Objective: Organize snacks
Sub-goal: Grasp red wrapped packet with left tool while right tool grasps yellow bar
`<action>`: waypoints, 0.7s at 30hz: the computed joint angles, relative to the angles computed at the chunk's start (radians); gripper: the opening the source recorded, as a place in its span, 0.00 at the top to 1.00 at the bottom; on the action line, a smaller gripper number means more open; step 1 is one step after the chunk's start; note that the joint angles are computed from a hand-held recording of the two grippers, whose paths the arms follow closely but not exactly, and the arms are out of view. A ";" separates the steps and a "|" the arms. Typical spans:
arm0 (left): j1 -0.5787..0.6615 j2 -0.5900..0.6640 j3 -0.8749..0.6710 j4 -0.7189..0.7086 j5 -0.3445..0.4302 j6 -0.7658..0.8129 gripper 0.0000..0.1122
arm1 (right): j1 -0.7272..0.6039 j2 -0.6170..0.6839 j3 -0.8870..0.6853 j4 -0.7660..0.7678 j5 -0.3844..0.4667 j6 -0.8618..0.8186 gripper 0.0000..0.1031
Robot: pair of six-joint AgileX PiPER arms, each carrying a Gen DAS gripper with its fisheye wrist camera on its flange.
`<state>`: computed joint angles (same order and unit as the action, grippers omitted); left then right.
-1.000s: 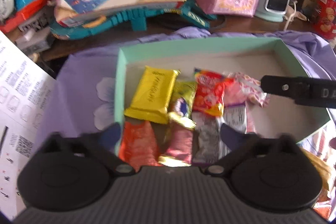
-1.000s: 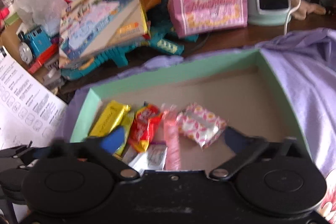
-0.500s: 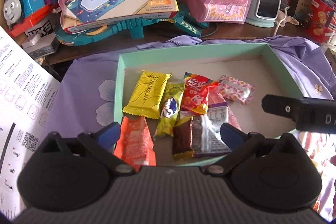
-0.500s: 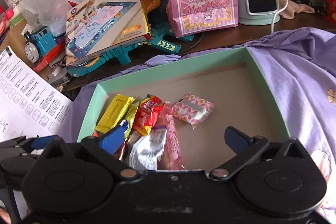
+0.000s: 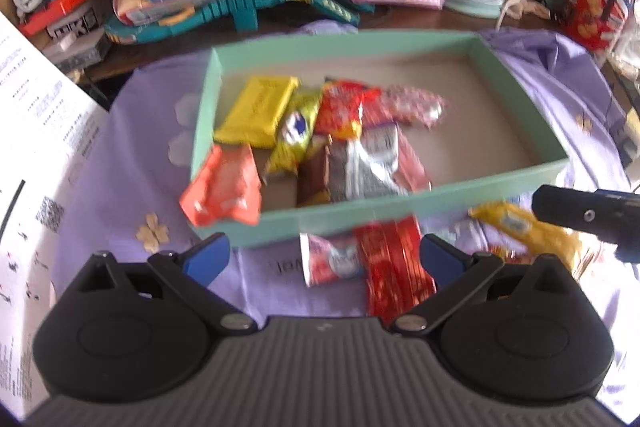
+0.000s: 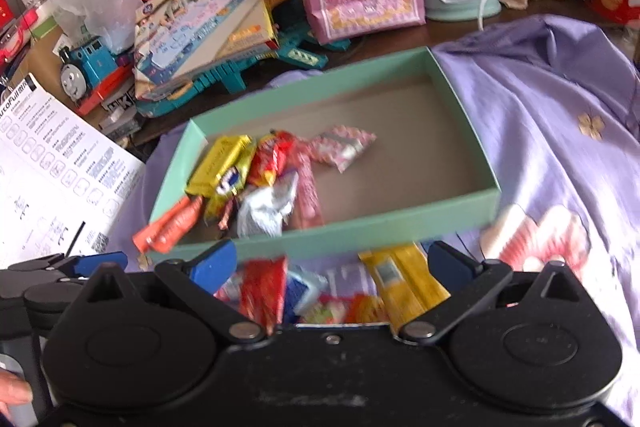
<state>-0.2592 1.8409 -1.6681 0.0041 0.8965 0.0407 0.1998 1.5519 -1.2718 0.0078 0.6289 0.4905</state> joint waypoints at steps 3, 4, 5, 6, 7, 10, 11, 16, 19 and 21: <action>-0.024 0.006 0.035 0.034 -0.013 -0.029 0.08 | -0.009 -0.027 0.054 0.003 -0.005 0.014 0.00; -0.029 0.011 0.041 0.039 -0.014 -0.037 0.08 | -0.017 -0.038 0.075 0.014 -0.011 0.014 0.00; -0.032 0.016 0.044 0.039 -0.014 -0.041 0.08 | -0.026 -0.047 0.095 0.030 -0.018 0.010 0.00; -0.036 0.023 0.044 0.039 -0.014 -0.045 0.08 | -0.033 -0.058 0.114 0.042 -0.026 0.009 0.00; -0.041 0.029 0.045 0.039 -0.015 -0.050 0.08 | -0.037 -0.067 0.132 0.047 -0.035 0.015 0.02; -0.056 0.052 0.040 0.046 -0.020 -0.069 0.08 | -0.044 -0.080 0.170 0.062 -0.063 0.013 0.18; -0.061 0.061 0.037 0.042 -0.021 -0.071 0.08 | -0.046 -0.080 0.175 0.064 -0.072 0.010 0.20; -0.084 0.097 0.027 0.050 -0.035 -0.100 0.17 | -0.050 -0.048 0.162 0.004 -0.087 0.060 0.23; -0.082 0.132 -0.003 0.036 -0.025 -0.102 0.25 | -0.061 -0.009 0.137 -0.006 -0.077 0.044 0.29; -0.075 0.148 -0.016 0.016 -0.021 -0.091 0.29 | -0.077 0.022 0.115 0.014 -0.069 0.000 0.33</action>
<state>-0.3345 1.9887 -1.6842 0.0197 0.8753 -0.0506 0.1231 1.5742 -1.1568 0.0219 0.5601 0.4907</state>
